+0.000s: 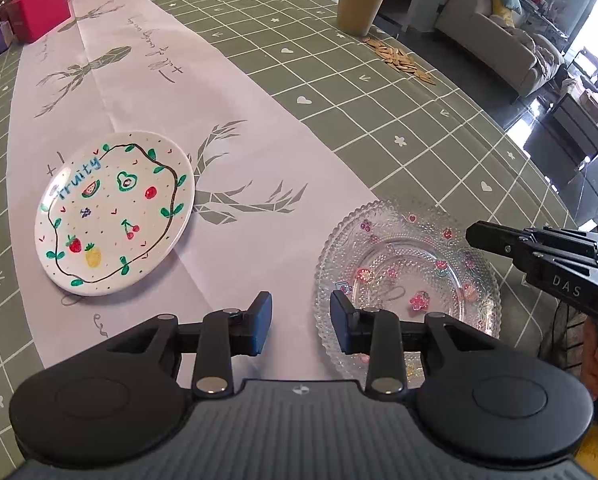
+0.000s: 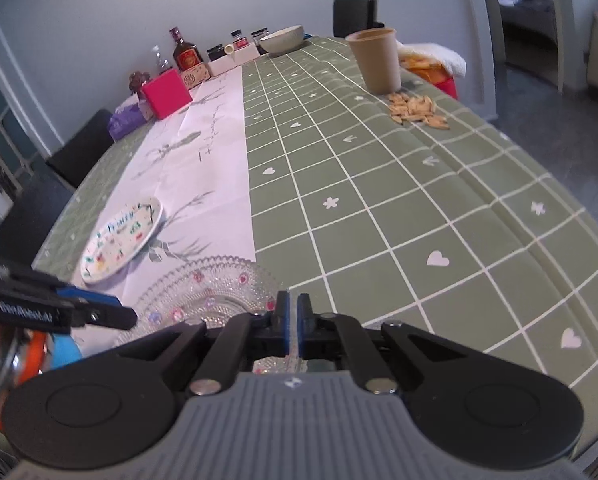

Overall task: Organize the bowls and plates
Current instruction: 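Open both tools and withdraw them up from the stacked glass plates, then reach both tools to the white Fruity plate and grasp its rim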

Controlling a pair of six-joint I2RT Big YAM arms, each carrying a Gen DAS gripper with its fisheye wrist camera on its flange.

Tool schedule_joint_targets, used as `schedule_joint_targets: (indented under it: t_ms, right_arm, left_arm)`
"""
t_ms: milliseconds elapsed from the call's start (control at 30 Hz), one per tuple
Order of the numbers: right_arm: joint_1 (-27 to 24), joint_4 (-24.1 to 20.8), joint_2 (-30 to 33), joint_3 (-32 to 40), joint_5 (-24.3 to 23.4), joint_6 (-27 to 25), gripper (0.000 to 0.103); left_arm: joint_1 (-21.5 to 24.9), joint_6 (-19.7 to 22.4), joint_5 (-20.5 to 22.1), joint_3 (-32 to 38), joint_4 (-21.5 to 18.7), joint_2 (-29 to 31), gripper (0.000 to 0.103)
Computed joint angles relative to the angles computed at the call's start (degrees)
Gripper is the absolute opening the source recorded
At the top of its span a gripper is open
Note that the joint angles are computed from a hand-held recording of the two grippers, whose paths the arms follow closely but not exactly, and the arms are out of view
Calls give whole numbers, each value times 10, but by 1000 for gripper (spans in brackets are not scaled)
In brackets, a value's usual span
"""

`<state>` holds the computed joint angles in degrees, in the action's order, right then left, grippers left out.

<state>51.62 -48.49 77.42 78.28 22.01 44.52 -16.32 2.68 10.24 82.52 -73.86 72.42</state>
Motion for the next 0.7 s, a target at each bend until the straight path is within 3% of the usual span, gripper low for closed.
schedule_joint_targets:
  t_ms: [267,433,600,667,700]
  right_arm:
    - [6,11,-9,-7,22,-18,6]
    - [11,13,-6,3,30,-27,10]
    - [15,9,3,27,46,-45,33]
    - [8,23,6,33,24,-57,61]
    - [0,25,10,39,1,-60,64]
  left_arm:
    - [-13,-29,-37,3,6,-11,48]
    - [-23,-46,-65,-2,41,-27,59]
    - [-11,-72,-80,-2,63,-34,74]
    - [-4,-80,-95,-4,72,-38,77]
    - [2,-84,-104,-4,74,-39,77]
